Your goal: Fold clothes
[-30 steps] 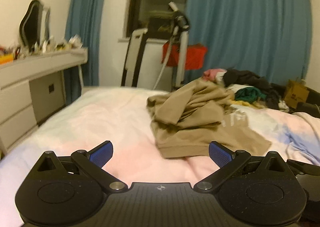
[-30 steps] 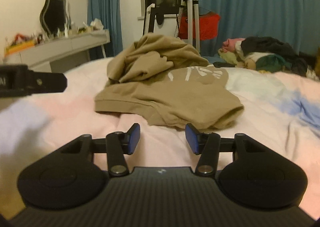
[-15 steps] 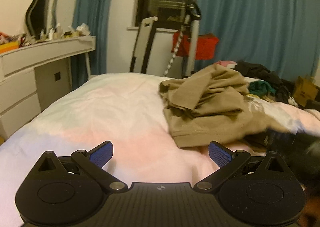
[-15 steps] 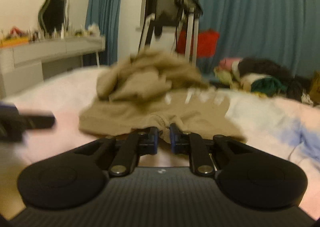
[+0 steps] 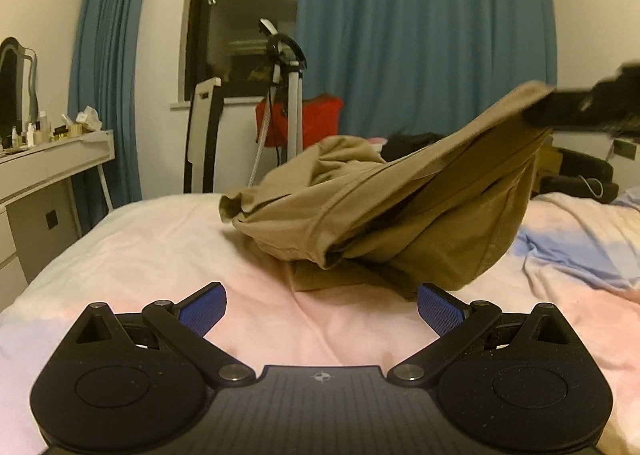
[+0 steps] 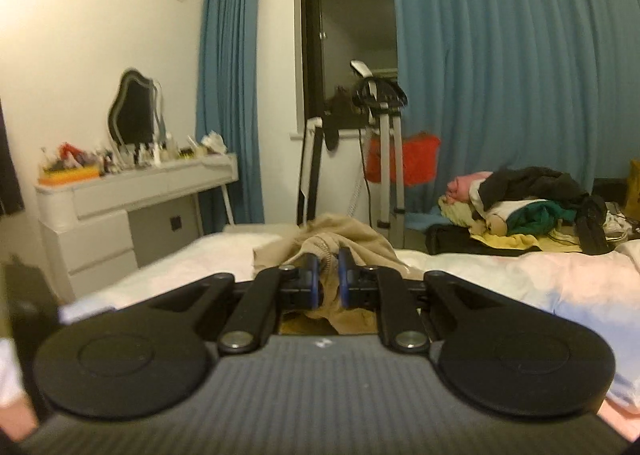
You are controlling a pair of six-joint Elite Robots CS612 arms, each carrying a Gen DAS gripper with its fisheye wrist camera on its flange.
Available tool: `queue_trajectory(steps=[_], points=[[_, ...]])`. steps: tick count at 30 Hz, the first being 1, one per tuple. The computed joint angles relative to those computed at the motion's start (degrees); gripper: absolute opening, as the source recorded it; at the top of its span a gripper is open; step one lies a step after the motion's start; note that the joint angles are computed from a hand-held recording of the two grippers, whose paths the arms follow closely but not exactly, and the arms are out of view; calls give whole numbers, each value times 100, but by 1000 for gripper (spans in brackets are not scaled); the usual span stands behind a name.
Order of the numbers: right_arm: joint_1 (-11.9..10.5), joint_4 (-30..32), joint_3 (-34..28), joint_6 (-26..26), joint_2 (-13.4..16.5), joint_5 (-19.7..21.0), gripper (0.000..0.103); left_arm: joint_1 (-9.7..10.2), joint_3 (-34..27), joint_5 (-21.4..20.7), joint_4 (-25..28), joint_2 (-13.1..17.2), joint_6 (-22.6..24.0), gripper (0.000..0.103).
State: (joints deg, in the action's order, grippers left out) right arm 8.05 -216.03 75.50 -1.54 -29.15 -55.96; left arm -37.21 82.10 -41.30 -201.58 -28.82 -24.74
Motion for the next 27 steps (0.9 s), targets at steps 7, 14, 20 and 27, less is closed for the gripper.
queue_trajectory(steps=[7,14,20,27], points=[[-202,-743,389,767,-211,487,13,-7,-75,58,-482,78,76,102],[-354,-1106,513,1168,-202,639,13,-21,-569,877,-139,330,334,102],[-301,402,409,585,-179,-123,13,43,-632,1608,-544,320,-313,100],[-196,2513,221,437,-177,-379,12,-35,-689,1909,-1091,304,533,100]])
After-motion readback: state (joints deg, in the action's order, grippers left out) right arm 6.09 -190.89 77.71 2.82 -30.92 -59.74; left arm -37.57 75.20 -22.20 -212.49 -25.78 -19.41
